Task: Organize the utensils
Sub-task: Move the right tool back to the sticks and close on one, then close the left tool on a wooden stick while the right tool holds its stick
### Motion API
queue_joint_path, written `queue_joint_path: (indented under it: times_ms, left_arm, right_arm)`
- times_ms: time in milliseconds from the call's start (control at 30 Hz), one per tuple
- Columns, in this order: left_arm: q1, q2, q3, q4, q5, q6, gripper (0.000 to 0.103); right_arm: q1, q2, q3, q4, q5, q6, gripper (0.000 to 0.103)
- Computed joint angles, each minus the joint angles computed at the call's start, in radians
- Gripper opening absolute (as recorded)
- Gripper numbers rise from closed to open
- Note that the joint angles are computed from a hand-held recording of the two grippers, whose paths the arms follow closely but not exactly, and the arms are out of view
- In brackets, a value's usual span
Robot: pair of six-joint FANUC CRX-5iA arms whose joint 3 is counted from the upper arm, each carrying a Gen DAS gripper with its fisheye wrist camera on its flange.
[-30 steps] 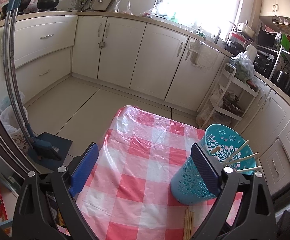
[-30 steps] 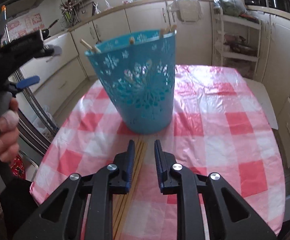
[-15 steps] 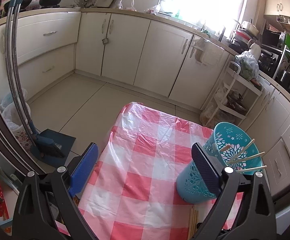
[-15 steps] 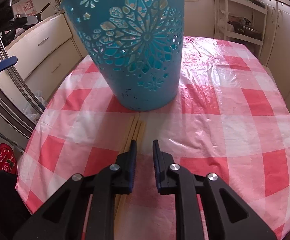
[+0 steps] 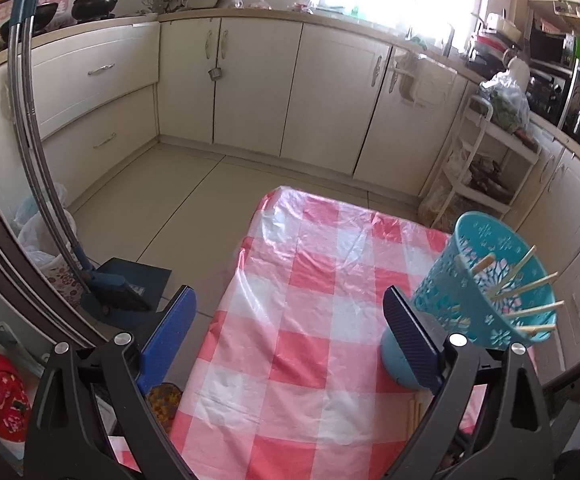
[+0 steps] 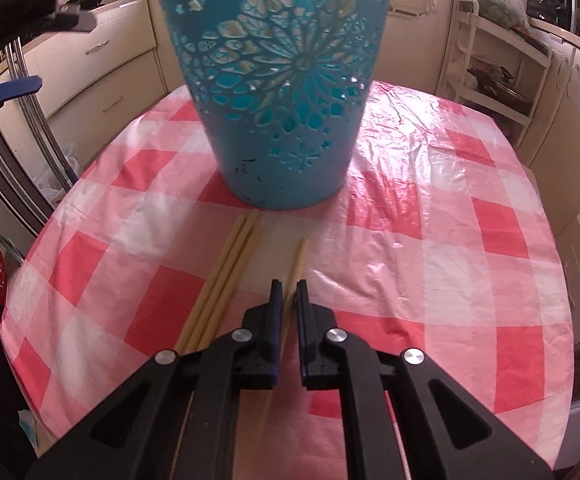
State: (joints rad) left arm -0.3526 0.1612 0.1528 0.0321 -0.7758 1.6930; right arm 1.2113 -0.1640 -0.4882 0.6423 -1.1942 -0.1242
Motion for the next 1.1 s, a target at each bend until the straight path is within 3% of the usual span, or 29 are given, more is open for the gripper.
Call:
queue_joint_path:
  times_ms: [133, 233, 400, 633, 1100]
  left_arm:
    - [-0.009, 0.037, 0.000, 0.057, -0.131, -0.132, 0.091]
    - [-0.034, 0.037, -0.063, 0.133, -0.157, -0.220, 0.090]
    - [-0.135, 0.041, -0.086, 0.050, -0.144, -0.275, 0.090]
    - [-0.184, 0.075, -0.056, 0.005, -0.182, -0.259, 0.089]
    - [-0.178, 0.091, -0.031, -0.033, -0.192, -0.216, 0.088]
  right_arm:
    - [-0.002, -0.071, -0.070, 0.015, 0.012, -0.087, 0.006]
    - [-0.005, -0.089, -0.094, 0.033, 0.036, -0.122, 0.006]
    - [-0.013, -0.127, -0.133, 0.049, 0.088, -0.159, 0.006]
    - [-0.028, -0.156, -0.161, 0.060, 0.133, -0.175, 0.006]
    - [-0.024, -0.165, -0.171, 0.065, 0.139, -0.186, 0.006]
